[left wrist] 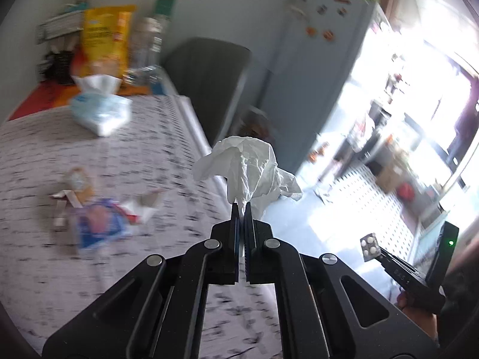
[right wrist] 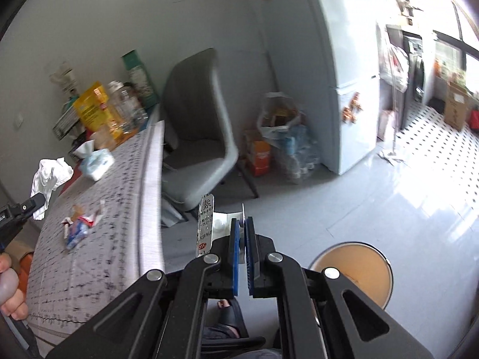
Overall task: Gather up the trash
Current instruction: 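Carry the tissue and paper scrap over the tan bin with both grippers, then open the left gripper over the bin while the right gripper releases the scrap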
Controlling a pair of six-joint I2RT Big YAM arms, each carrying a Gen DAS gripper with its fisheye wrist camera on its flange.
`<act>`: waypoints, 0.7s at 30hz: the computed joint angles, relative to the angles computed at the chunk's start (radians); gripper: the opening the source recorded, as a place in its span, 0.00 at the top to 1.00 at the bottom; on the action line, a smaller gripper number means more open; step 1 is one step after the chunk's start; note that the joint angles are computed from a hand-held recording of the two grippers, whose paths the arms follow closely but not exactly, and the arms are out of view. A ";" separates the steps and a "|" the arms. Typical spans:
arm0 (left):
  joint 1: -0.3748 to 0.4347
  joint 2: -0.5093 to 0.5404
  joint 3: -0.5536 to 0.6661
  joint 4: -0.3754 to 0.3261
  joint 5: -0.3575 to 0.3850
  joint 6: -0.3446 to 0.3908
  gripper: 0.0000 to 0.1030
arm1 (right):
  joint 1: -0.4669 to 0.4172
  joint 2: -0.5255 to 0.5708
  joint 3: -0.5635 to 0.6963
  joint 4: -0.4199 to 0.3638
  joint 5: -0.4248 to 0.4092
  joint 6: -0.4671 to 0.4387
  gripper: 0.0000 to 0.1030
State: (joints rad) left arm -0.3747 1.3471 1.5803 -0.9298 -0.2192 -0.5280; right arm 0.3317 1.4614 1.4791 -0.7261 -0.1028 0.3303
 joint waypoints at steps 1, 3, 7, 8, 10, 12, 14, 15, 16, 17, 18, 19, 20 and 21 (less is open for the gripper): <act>-0.013 0.033 0.023 -0.002 0.017 0.009 0.97 | -0.014 -0.001 -0.011 0.003 0.001 0.008 0.95; -0.030 0.082 0.059 -0.006 0.042 0.021 0.97 | -0.047 -0.008 -0.044 0.017 0.004 0.029 0.95; -0.059 0.188 0.144 -0.016 0.094 0.038 0.97 | -0.111 -0.003 -0.090 0.032 -0.004 0.049 0.95; -0.068 0.217 0.170 -0.021 0.104 0.044 0.97 | -0.126 0.003 -0.098 0.034 -0.007 0.053 0.95; -0.082 0.265 0.215 -0.030 0.117 0.057 0.97 | -0.150 0.016 -0.112 0.042 -0.006 0.058 0.95; -0.096 0.318 0.263 -0.043 0.140 0.062 0.97 | -0.172 0.031 -0.121 0.050 -0.015 0.061 0.95; -0.107 0.365 0.309 -0.063 0.158 0.065 0.97 | -0.192 0.051 -0.130 0.063 -0.030 0.064 0.95; -0.111 0.382 0.325 -0.071 0.167 0.064 0.97 | -0.201 0.060 -0.133 0.071 -0.040 0.065 0.95; -0.118 0.410 0.351 -0.086 0.179 0.068 0.97 | -0.210 0.071 -0.136 0.081 -0.054 0.069 0.92; -0.124 0.425 0.360 -0.091 0.183 0.072 0.97 | -0.218 0.083 -0.136 0.088 -0.061 0.072 0.92; -0.131 0.447 0.381 -0.104 0.188 0.077 0.97 | -0.227 0.093 -0.137 0.093 -0.070 0.072 0.91; -0.139 0.467 0.401 -0.116 0.196 0.081 0.97 | -0.236 0.109 -0.134 0.090 -0.077 0.076 0.85; -0.145 0.485 0.417 -0.123 0.203 0.085 0.97 | -0.247 0.120 -0.137 0.091 -0.083 0.088 0.76; -0.148 0.501 0.429 -0.129 0.210 0.089 0.97 | -0.254 0.124 -0.141 0.099 -0.082 0.103 0.62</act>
State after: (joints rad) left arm -0.5231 1.8477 2.0098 -1.0589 -0.0093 -0.4395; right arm 0.0780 1.5859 1.3379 -0.6269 -0.1852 0.4332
